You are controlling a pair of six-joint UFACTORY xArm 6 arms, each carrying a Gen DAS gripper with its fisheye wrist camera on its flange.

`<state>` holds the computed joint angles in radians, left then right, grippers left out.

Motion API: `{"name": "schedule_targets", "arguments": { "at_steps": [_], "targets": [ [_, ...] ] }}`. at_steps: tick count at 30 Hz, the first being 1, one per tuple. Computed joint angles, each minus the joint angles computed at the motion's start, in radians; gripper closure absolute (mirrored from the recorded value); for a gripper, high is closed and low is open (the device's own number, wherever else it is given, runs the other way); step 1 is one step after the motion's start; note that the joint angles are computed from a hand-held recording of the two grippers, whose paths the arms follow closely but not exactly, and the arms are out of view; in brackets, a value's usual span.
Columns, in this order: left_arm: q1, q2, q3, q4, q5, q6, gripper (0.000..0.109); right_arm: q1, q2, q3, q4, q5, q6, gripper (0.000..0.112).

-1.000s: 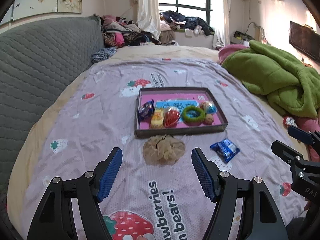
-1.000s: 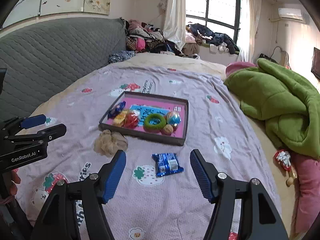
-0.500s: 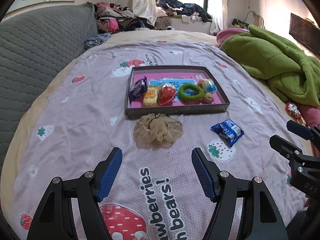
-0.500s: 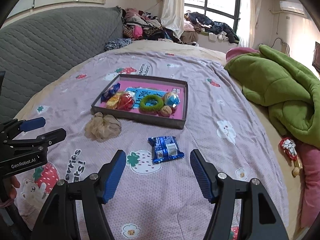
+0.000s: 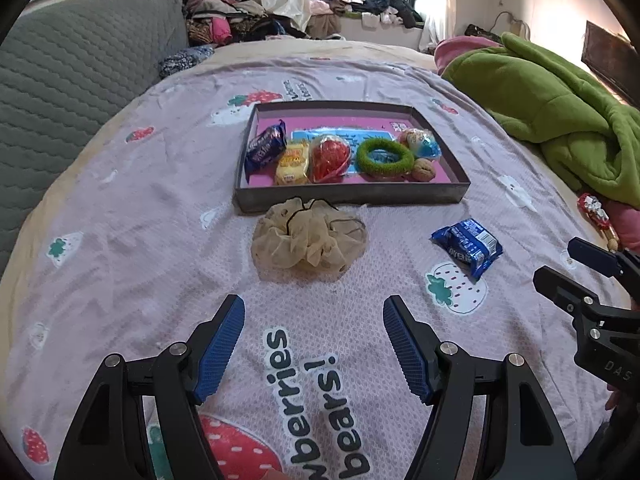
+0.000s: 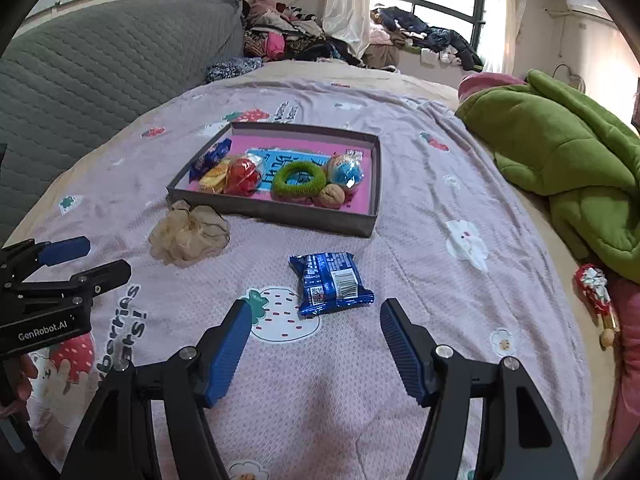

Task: Organize objects
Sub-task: 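Move left gripper to the beige mesh scrunchie while right gripper approaches the blue wafer packet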

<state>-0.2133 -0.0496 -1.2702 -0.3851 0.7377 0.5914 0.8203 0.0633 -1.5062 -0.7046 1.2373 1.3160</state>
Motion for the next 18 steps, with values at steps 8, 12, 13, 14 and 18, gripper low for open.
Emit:
{"name": "schedule_targets", "arguments": {
  "at_steps": [8, 12, 13, 14, 18],
  "targets": [
    [-0.013, 0.098, -0.073, -0.009, 0.006, -0.017, 0.035, -0.064, 0.018, 0.037, 0.033, -0.076, -0.033, 0.046],
    [-0.028, 0.149, -0.115, 0.006, 0.001, -0.032, 0.035, -0.093, 0.036, 0.046, 0.046, -0.119, -0.049, 0.046],
    [-0.032, 0.163, -0.127, 0.009, 0.000, -0.037, 0.035, -0.096, 0.038, 0.046, 0.048, -0.124, -0.049, 0.046],
    [-0.035, 0.179, -0.141, 0.011, 0.004, -0.041, 0.035, -0.103, 0.040, 0.051, 0.050, -0.136, -0.050, 0.046],
    [-0.046, 0.230, -0.181, 0.031, -0.002, -0.057, 0.035, -0.123, 0.046, 0.060, 0.057, -0.161, -0.058, 0.046]
  ]
}}
